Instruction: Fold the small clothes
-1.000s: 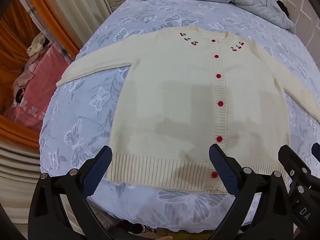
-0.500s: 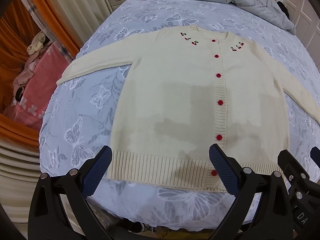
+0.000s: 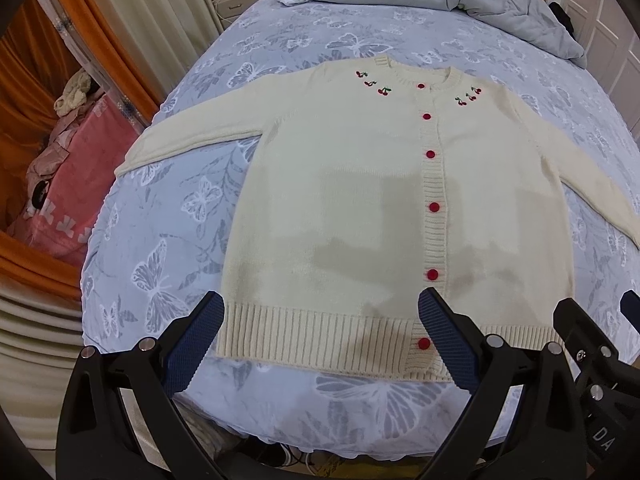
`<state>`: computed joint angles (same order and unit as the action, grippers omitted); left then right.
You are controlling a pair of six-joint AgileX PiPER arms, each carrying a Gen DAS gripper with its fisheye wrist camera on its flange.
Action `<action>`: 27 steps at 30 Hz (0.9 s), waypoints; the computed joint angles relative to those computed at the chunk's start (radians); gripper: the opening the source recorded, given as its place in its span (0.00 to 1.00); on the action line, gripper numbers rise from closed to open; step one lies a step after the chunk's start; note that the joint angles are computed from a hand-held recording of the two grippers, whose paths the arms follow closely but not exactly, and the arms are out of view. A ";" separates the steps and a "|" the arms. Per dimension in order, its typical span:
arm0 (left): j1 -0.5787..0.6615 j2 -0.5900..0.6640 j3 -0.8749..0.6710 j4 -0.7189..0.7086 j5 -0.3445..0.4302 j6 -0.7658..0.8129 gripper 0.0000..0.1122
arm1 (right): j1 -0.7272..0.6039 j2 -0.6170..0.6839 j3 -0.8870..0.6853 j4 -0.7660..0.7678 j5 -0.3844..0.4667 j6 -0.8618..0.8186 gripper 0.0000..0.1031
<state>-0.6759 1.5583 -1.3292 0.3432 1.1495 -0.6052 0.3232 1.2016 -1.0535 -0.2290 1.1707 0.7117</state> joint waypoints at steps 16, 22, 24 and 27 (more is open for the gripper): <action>-0.015 -0.026 0.001 0.010 0.011 -0.011 0.85 | 0.018 -0.026 -0.013 -0.017 0.031 0.014 0.95; -0.022 -0.032 -0.004 0.016 0.019 -0.016 0.85 | 0.019 -0.028 -0.023 -0.021 0.040 0.011 0.95; -0.023 -0.030 -0.005 0.018 0.019 -0.017 0.85 | 0.020 -0.029 -0.025 -0.022 0.042 0.013 0.95; -0.023 -0.030 -0.007 0.017 0.021 -0.016 0.85 | 0.020 -0.029 -0.028 -0.022 0.045 0.011 0.95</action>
<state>-0.6992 1.5281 -1.3367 0.3606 1.1709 -0.6209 0.3431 1.1726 -1.0815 -0.2510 1.2159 0.7232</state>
